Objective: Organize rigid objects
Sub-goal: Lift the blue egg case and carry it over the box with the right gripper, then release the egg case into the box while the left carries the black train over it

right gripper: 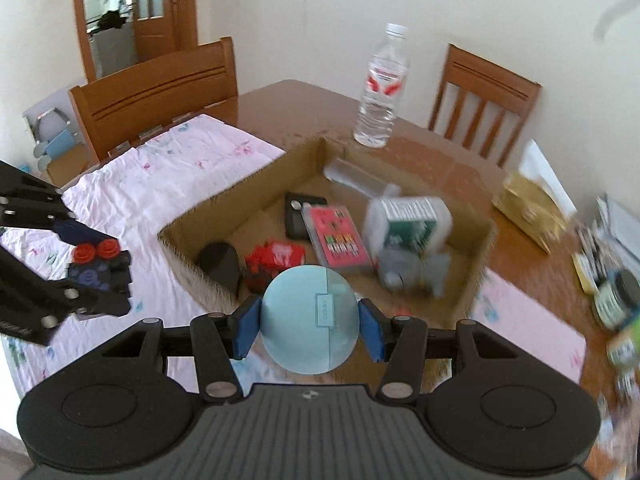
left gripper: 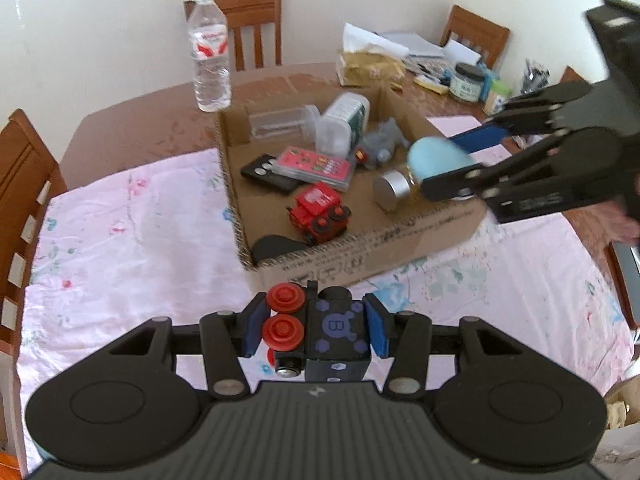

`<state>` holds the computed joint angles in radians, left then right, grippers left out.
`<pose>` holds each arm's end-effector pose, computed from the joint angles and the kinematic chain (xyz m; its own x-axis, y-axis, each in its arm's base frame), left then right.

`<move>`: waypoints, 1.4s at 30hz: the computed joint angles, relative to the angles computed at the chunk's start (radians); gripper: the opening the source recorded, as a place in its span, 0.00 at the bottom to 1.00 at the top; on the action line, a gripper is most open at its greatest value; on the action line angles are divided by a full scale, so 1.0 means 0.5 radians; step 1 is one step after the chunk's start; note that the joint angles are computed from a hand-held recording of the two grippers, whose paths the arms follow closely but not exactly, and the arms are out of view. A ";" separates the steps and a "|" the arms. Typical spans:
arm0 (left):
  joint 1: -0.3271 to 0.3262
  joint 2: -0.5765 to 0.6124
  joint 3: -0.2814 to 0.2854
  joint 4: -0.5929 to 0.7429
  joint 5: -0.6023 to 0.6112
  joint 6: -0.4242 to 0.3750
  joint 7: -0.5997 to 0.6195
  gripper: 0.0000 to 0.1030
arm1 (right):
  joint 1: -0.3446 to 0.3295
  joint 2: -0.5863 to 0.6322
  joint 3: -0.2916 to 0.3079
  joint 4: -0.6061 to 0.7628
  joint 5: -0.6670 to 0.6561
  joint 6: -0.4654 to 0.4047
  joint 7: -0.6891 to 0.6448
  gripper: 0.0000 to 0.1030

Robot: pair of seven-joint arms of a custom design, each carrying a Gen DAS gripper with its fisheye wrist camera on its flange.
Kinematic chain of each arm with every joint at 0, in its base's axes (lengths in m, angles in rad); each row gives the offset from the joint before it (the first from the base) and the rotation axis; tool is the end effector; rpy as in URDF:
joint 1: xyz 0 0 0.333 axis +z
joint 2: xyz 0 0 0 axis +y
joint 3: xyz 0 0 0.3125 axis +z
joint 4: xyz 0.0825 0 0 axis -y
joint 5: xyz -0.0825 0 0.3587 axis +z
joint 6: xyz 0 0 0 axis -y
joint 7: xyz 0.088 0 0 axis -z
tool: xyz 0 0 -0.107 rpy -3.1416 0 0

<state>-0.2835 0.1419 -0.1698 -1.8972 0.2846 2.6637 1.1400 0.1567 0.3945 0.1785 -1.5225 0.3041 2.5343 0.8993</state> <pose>0.5528 -0.2725 0.5074 -0.2308 -0.9726 0.0270 -0.7789 0.1680 -0.6042 0.6635 0.2047 0.5122 0.6842 -0.7270 0.0582 -0.5394 -0.5581 -0.6305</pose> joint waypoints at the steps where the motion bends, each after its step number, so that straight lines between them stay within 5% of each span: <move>1: 0.000 -0.006 0.006 -0.002 0.013 0.001 -0.013 0.48 | 0.010 0.052 0.001 0.066 -0.016 -0.026 -0.001 0.56; 7: 0.016 0.007 0.039 0.059 0.103 -0.013 -0.093 0.48 | 0.061 0.320 -0.019 0.419 -0.142 -0.265 0.104 0.56; 12: 0.030 0.057 0.058 0.138 0.156 -0.008 -0.100 0.48 | 0.025 0.335 0.024 0.444 -0.085 -0.346 0.084 0.57; 17: 0.033 0.140 0.069 0.258 0.133 -0.007 -0.009 0.48 | 0.006 0.204 0.031 0.254 -0.004 -0.191 0.099 1.00; 26: 0.014 0.486 0.083 0.719 -0.079 -0.028 0.329 0.48 | 0.107 -0.049 -0.088 -0.078 -0.142 -0.005 0.538 1.00; 38: -0.082 0.946 0.179 1.316 -0.224 -0.250 0.563 0.49 | 0.139 -0.297 -0.159 -0.439 -0.373 0.213 1.102 1.00; 39: -0.090 0.950 0.194 1.310 -0.221 -0.233 0.545 0.55 | 0.137 -0.305 -0.159 -0.451 -0.384 0.219 1.124 1.00; 41: -0.102 0.943 0.218 1.298 -0.223 -0.223 0.489 0.93 | 0.136 -0.324 -0.164 -0.472 -0.413 0.219 1.168 1.00; 42: -0.117 0.925 0.243 1.265 -0.208 -0.183 0.431 0.99 | 0.135 -0.330 -0.165 -0.479 -0.425 0.219 1.182 1.00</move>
